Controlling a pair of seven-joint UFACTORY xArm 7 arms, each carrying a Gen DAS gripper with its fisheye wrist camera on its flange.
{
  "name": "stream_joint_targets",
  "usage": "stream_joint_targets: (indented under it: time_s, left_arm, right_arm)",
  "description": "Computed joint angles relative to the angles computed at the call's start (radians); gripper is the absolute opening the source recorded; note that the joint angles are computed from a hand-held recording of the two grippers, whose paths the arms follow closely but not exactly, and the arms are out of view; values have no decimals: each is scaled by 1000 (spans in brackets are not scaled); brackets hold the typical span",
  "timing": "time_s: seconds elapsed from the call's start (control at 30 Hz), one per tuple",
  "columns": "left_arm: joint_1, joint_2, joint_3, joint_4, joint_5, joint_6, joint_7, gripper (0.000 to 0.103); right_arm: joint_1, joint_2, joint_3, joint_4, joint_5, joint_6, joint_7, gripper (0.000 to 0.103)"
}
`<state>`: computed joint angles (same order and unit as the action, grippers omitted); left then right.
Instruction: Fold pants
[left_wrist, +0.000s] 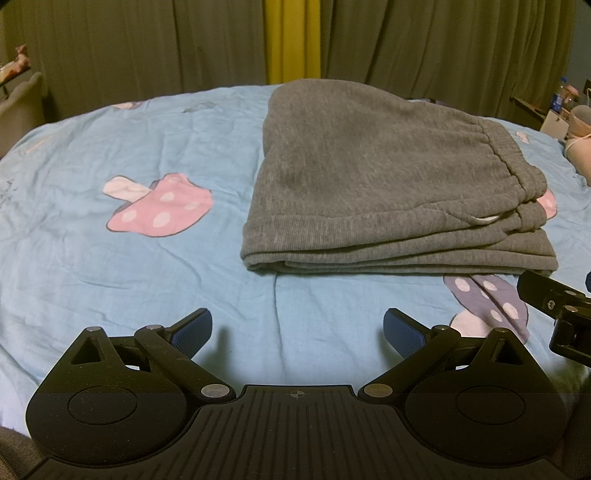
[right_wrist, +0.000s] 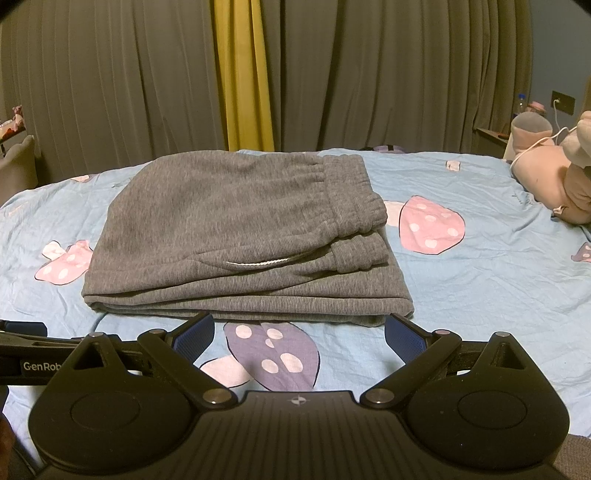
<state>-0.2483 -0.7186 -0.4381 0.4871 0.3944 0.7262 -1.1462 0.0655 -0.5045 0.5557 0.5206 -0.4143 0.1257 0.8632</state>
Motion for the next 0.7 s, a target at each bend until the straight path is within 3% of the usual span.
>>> stream_joint_targets:
  time_s: [0.7]
  left_arm:
    - [-2,-1,2,0,1,-1,2,102]
  right_arm:
    - [-5,0,8,0,-11,2,12,99]
